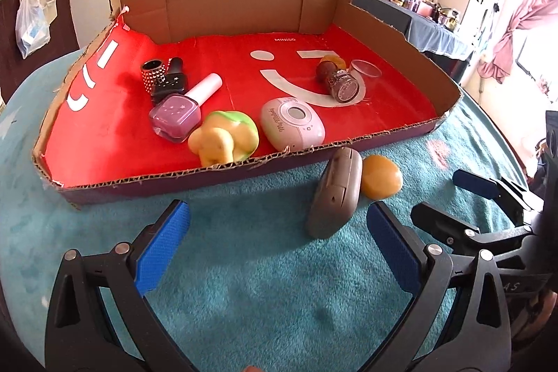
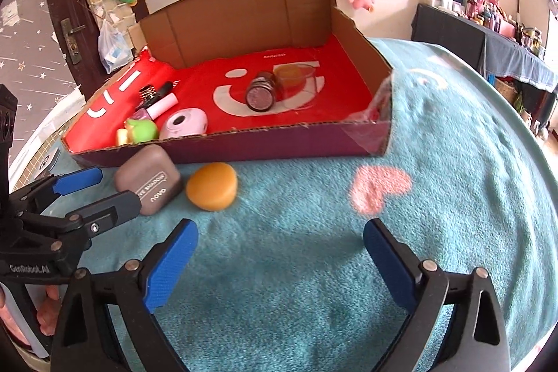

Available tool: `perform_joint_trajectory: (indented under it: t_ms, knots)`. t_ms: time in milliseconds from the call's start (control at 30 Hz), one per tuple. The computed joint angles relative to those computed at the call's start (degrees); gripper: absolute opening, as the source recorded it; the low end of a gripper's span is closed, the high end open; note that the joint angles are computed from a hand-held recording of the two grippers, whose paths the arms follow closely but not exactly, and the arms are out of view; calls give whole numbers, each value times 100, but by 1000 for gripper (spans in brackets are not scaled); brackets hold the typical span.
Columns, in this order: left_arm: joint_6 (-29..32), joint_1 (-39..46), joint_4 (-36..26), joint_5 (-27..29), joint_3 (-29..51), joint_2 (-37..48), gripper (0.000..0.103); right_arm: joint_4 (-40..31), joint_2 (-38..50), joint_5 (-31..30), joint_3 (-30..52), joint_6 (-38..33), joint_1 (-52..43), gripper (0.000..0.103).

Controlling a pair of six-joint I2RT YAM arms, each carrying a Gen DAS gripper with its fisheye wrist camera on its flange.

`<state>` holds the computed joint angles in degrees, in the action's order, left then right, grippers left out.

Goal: Organize rigid objects
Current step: 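Withdraw both tools from the box toward the brown compact and orange sponge, then grasp the brown eye shadow compact with the left tool while the right tool grasps the orange sponge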

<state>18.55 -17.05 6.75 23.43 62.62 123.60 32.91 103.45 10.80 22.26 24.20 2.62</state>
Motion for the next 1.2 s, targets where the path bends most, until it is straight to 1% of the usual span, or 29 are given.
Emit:
perform_joint_trajectory:
  t_ms: [167, 333, 467, 500, 533, 567, 600, 633, 667, 700, 733, 767, 833, 933, 1033, 1200]
  knots:
    - [-48, -54, -55, -77, 147, 127, 102, -137, 6, 183, 34, -92, -5, 98]
    - [-184, -136, 22, -278, 253, 247, 101, -119, 67, 118, 75, -163, -66, 98]
    - [-298, -184, -29, -397, 358, 307, 101, -320, 129, 90, 263, -236, -87, 98]
    - [-324, -210, -13, -464, 380, 315, 100, -397, 130, 101, 314, -247, -82, 98]
    - [-336, -236, 11, -488, 381, 312, 95, -455, 116, 106, 342, -263, -101, 98]
    - [-351, -266, 5, -486, 386, 308, 93, -459, 114, 98, 339, -270, -120, 98]
    - [-358, -281, 3, -457, 378, 306, 88, -477, 112, 90, 345, -265, -133, 98]
    - [-319, -301, -13, -415, 379, 316, 78, -484, 115, 76, 350, -263, -143, 98]
    - [-247, -321, -41, -379, 379, 324, 72, -497, 122, 82, 359, -269, -137, 98]
    - [-149, -334, -92, -322, 387, 336, 64, -521, 136, 93, 381, -290, -135, 98]
    - [-80, -342, -76, -297, 355, 330, 59, -543, 141, 102, 397, -300, -126, 98]
    - [-38, -339, -26, -278, 298, 305, 57, -544, 141, 89, 403, -302, -123, 98]
    - [4, -277, 22, -212, 231, 271, 45, -552, 156, 29, 448, -299, -122, 98]
    - [61, -120, -85, -142, 293, 312, 45, -607, 202, -15, 565, -325, -71, 98]
    - [93, 36, 8, -249, 239, 295, 45, -712, 352, -60, 814, -401, 57, 98]
    - [97, 430, -40, -236, 370, 408, 46, -940, 633, -41, 1232, -485, 263, 96]
